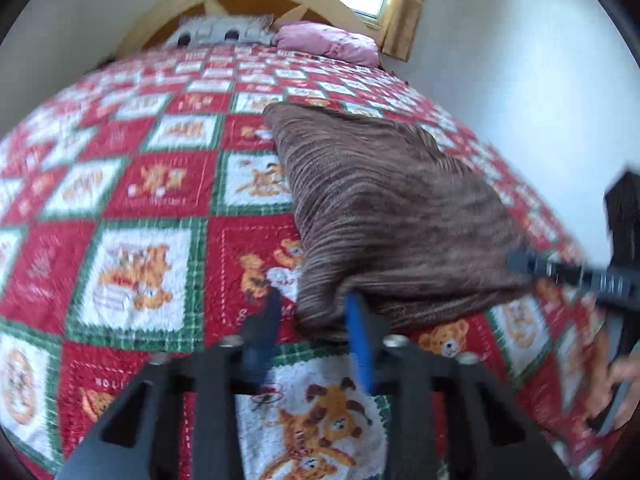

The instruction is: Fold small clothes

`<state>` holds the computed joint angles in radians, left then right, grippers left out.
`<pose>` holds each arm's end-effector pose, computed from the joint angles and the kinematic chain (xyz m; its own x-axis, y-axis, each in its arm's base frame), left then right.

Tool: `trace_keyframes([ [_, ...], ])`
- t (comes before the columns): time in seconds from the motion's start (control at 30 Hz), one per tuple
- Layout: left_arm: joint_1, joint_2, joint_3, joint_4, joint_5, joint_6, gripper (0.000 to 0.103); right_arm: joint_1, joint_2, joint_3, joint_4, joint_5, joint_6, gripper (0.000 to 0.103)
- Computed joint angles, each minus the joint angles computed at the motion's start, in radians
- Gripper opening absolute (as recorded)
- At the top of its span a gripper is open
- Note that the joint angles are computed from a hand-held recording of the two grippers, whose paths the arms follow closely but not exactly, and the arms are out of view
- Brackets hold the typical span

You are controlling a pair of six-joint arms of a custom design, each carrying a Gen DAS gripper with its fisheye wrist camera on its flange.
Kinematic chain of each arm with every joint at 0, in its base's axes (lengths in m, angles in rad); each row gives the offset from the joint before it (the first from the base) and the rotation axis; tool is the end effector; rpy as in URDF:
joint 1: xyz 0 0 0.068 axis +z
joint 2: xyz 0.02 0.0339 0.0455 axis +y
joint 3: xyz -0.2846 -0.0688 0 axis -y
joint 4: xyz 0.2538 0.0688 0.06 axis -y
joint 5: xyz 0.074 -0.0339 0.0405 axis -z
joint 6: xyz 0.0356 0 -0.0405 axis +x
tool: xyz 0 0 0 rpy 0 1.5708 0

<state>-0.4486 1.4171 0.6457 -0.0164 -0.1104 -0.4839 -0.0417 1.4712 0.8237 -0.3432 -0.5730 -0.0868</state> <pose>0.2516 -0.1168 0.1833 -0.7333 -0.1602 -0.6607 0.0225 0.9656 -0.2591 0.2878 0.0073 0.2045 -0.8098 -0.0391 -0.5853 -0.3333 0.8518 0.4042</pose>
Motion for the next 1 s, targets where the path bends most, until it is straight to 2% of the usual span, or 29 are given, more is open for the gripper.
trace_keyframes([
  [0.03, 0.002, -0.005, -0.009, 0.006, 0.001, 0.01, 0.027, -0.003, -0.011, -0.015, -0.009, -0.02, -0.003, 0.011],
  [0.13, -0.02, 0.0, -0.015, 0.0, -0.007, 0.026, 0.027, 0.019, -0.035, -0.08, 0.059, 0.047, -0.015, 0.011],
  [0.23, -0.035, -0.024, -0.023, -0.028, -0.016, 0.029, 0.031, -0.042, -0.013, -0.103, 0.091, -0.046, 0.009, 0.011],
  [0.33, -0.043, -0.098, -0.047, -0.082, -0.021, 0.065, 0.032, -0.096, -0.012, -0.088, 0.034, -0.104, -0.029, 0.012],
  [0.43, -0.017, -0.172, -0.049, -0.118, 0.001, 0.116, 0.032, -0.123, -0.062, -0.06, -0.06, -0.095, -0.092, 0.015],
  [0.53, 0.002, -0.164, 0.004, -0.112, -0.038, 0.167, 0.049, -0.113, -0.134, -0.032, -0.024, -0.013, -0.078, 0.015],
  [0.57, 0.009, -0.144, 0.033, -0.097, -0.059, 0.176, 0.053, -0.101, -0.143, -0.023, -0.008, 0.008, -0.076, 0.015],
  [0.63, 0.035, -0.067, 0.113, -0.052, -0.068, 0.173, 0.053, -0.053, -0.122, 0.034, 0.015, 0.047, -0.061, 0.015],
  [0.7, 0.055, 0.022, 0.195, -0.042, -0.058, 0.146, 0.053, -0.002, -0.043, 0.118, 0.038, 0.04, -0.041, 0.015],
  [0.8, 0.067, 0.174, 0.319, -0.043, -0.038, 0.099, 0.053, 0.082, 0.079, 0.222, 0.058, 0.082, -0.027, 0.015],
  [0.93, 0.05, 0.315, 0.386, -0.053, -0.086, 0.068, 0.053, 0.171, 0.269, 0.364, 0.012, 0.166, -0.103, 0.015],
  [0.97, 0.056, 0.329, 0.371, -0.043, -0.078, 0.056, 0.055, 0.179, 0.31, 0.383, 0.027, 0.228, -0.102, 0.015],
  [1.0, 0.064, 0.345, 0.339, -0.005, -0.064, 0.034, 0.063, 0.178, 0.33, 0.381, 0.055, 0.287, -0.088, 0.015],
])
